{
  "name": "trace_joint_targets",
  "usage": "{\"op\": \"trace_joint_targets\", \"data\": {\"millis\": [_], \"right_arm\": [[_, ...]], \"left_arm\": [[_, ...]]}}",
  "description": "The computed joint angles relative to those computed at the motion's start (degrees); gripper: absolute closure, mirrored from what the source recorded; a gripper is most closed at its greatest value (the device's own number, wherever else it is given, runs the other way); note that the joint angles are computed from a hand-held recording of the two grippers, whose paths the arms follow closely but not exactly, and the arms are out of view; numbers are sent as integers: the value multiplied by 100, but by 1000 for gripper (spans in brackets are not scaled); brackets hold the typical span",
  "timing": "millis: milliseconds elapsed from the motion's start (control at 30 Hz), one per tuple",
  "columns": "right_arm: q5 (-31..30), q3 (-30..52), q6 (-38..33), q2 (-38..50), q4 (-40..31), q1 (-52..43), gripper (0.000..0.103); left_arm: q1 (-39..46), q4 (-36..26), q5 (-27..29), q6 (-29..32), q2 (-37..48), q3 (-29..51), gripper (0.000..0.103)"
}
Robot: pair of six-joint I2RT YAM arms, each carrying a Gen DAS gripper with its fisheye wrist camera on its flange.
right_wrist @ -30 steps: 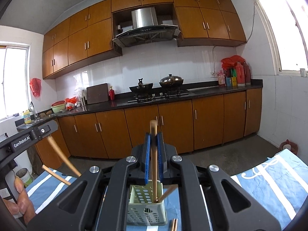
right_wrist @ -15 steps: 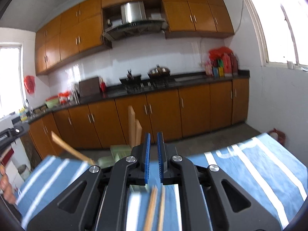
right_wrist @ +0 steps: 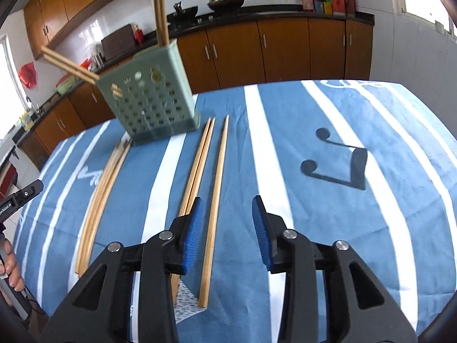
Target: Organize utensils
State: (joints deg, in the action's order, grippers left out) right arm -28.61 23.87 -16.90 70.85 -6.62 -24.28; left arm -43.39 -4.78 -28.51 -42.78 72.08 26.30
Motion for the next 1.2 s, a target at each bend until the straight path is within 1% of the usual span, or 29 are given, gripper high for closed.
{"op": "trace_joint_targets", "data": {"millis": [33, 67, 100, 267, 300, 333, 400, 533, 633, 700, 767, 900, 967, 1067, 1200], "right_arm": [[112, -35, 11, -22, 0, 97, 76], [218, -15, 36, 74, 16, 247, 79], [262, -36, 30, 139, 58, 311, 81], [587, -213, -18, 284, 304, 607, 81], [720, -252, -31, 346, 395, 699, 82], [867, -287, -49, 423, 494, 771, 89], [1021, -377, -59, 442, 687, 796, 95], [1141, -270, 199, 622, 815, 480, 95], [1045, -163, 168, 760, 785, 276, 95], [1059, -183, 107, 760, 827, 279, 95], [1099, -233, 85, 741, 897, 304, 95], [1076, -221, 67, 749, 891, 302, 95], [1080, -235, 64, 733, 894, 314, 95], [1088, -218, 36, 744, 894, 349, 95], [1034, -140, 3, 870, 946, 337, 95]], "left_arm": [[-29, -17, 16, -12, 82, 51, 69], [-50, 31, 56, -14, 169, 47, 69], [-83, 47, 74, -38, 241, 72, 69], [-183, 117, 213, -68, 596, 262, 69], [-174, 147, 261, -49, 674, 302, 69], [-185, 183, 303, -41, 769, 344, 69], [-215, 248, 369, -35, 924, 400, 69], [-202, 404, 572, 25, 1247, 513, 69], [-226, 469, 690, 55, 1582, 670, 70], [-243, 480, 741, 79, 1769, 776, 75], [-270, 466, 785, 102, 2038, 935, 82], [-302, 386, 767, 113, 2421, 1170, 88], [-366, 297, 586, 92, 2524, 1255, 95], [-350, 206, 393, 59, 2573, 1298, 95], [56, 240, 367, 60, 2384, 1083, 95]]}}
